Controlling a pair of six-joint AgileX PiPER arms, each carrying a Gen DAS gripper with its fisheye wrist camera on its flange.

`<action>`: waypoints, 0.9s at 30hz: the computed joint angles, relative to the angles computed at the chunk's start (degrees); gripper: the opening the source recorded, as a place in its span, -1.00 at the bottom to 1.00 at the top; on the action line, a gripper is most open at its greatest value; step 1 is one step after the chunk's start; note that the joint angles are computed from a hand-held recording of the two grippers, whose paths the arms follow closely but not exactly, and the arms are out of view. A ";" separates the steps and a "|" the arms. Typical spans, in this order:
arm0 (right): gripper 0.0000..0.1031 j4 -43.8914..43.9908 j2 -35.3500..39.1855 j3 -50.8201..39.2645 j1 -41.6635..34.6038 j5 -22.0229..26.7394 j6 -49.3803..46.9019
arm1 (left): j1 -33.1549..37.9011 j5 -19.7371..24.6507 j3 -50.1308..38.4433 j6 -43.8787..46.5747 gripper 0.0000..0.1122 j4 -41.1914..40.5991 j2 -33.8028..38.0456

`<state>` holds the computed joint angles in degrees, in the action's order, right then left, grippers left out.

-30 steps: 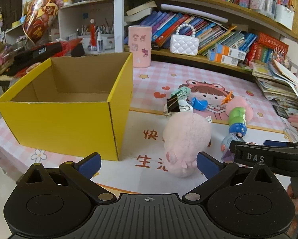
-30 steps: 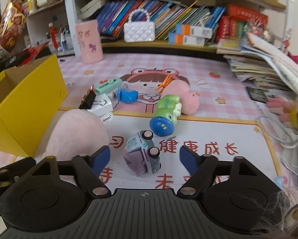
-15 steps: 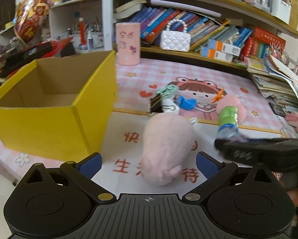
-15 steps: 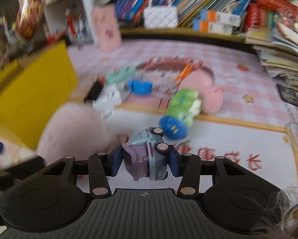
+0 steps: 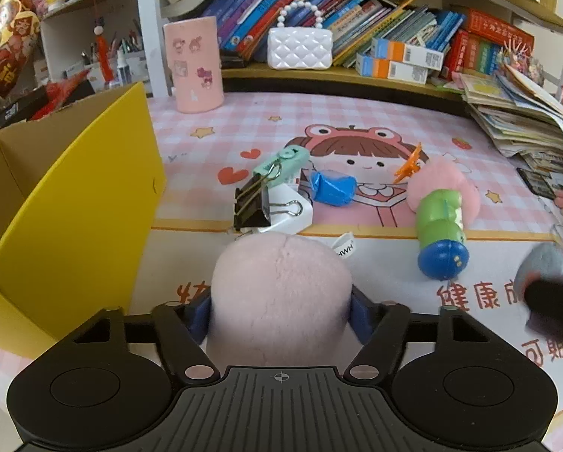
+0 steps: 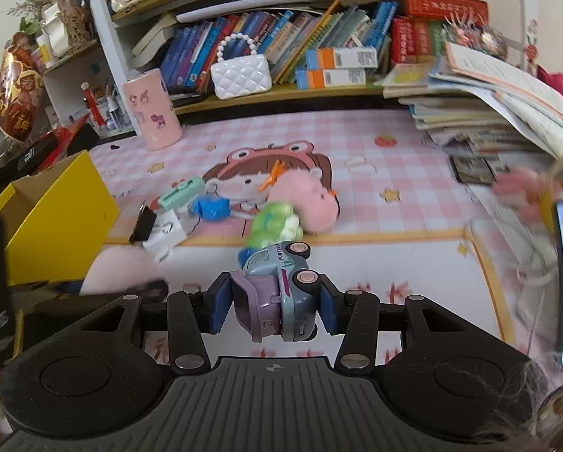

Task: Organize objects
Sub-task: 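Grasp the pink plush pig with the left gripper while the right grasps the purple toy car, then carry the pig and toy car with both grippers over the yellow box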

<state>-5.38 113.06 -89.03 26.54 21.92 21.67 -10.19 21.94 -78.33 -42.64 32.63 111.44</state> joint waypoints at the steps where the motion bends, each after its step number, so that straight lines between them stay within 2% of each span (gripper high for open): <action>1: -0.15 -2.41 -1.06 1.78 0.82 -0.39 2.72 | 0.46 -1.16 1.17 3.00 0.16 -3.02 -1.14; 6: -0.15 -13.83 -3.62 5.76 4.97 -0.28 15.26 | 2.48 -9.70 13.82 15.90 0.15 -14.94 -11.73; 11: -0.15 -24.05 -4.25 6.44 10.15 2.33 28.39 | 6.44 -11.50 25.76 27.61 0.16 -26.44 -22.18; 16: -0.15 -27.19 -3.20 5.06 16.67 5.95 34.48 | 16.12 -9.05 34.24 48.27 0.16 -44.76 -30.27; 21: -0.15 -25.97 -0.56 1.09 24.04 9.23 34.05 | 29.09 -5.40 40.00 68.61 0.16 -61.58 -37.11; 27: -0.15 -26.68 2.98 -3.65 31.65 12.38 36.99 | 44.41 2.21 43.41 92.71 0.16 -77.07 -41.63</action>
